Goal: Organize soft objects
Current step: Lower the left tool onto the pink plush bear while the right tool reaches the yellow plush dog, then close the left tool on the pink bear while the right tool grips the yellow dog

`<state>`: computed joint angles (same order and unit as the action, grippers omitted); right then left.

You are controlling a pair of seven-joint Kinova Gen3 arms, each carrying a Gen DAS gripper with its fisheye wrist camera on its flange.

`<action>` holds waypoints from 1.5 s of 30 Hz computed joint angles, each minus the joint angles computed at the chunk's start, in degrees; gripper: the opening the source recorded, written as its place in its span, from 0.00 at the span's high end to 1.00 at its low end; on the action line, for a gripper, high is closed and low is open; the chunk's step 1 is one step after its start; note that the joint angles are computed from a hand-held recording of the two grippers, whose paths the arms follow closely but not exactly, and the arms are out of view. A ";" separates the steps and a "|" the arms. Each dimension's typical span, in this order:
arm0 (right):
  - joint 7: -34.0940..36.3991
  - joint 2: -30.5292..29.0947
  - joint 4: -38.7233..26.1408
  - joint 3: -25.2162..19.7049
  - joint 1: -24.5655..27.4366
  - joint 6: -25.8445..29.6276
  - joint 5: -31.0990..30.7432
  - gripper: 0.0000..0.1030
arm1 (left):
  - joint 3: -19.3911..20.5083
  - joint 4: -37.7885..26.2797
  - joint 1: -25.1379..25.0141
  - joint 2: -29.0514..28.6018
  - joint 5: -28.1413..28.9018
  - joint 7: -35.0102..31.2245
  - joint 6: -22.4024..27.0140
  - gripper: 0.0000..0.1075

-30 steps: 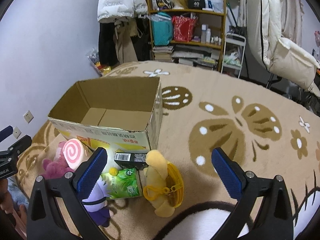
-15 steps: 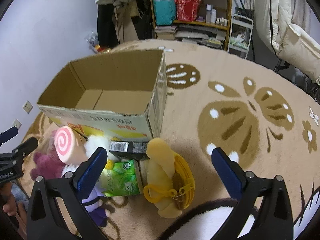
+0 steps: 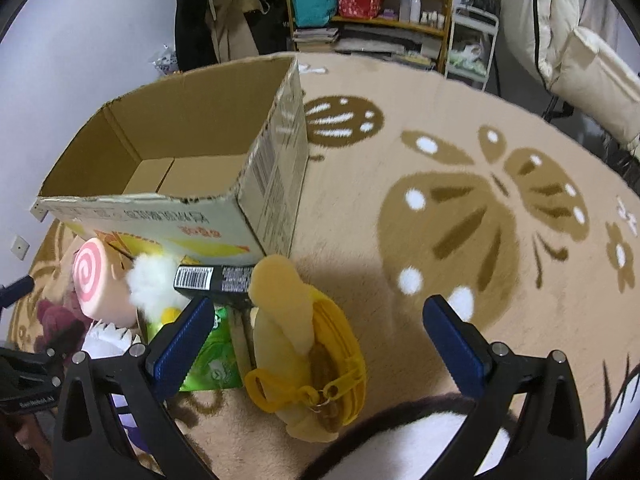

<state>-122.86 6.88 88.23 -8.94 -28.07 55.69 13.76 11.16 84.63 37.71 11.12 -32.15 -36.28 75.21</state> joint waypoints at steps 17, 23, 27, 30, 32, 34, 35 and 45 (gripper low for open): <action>8.66 1.46 -0.64 0.01 1.85 1.58 -10.06 0.48 | 0.78 4.36 -5.32 -3.77 8.75 1.10 -5.87 0.31; 9.01 0.43 -0.18 0.14 2.54 1.34 -11.07 0.55 | 1.65 3.01 -3.22 -3.60 6.76 2.16 -3.04 0.47; 8.87 -0.45 0.06 -0.25 2.10 0.75 -10.06 0.58 | 2.12 3.41 -2.45 -4.47 5.31 3.66 -2.45 0.53; 8.73 -1.09 0.37 -0.50 1.78 0.17 -9.34 0.58 | 2.61 3.54 -1.83 -4.87 3.75 4.64 -1.99 0.59; 8.56 -1.77 0.75 -0.57 1.83 -0.50 -9.26 0.58 | 2.81 3.56 -1.69 -5.22 3.24 5.10 -1.87 0.63; 8.49 -2.77 1.45 -0.60 2.14 -1.57 -9.72 0.58 | 3.05 3.89 -1.67 -6.11 3.13 5.92 -2.01 0.69; 8.34 -3.24 1.72 -0.66 2.23 -2.02 -9.71 0.58 | 3.47 4.19 -1.88 -6.66 2.60 7.13 -2.23 0.77; 8.77 -6.03 3.19 -1.61 3.21 -4.14 -10.65 0.58 | 3.91 6.62 -6.42 -9.99 7.10 8.34 -4.97 0.87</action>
<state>-114.09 0.85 91.42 -10.55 -24.86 51.55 3.11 15.07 91.25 31.29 1.12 -25.06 -27.94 70.24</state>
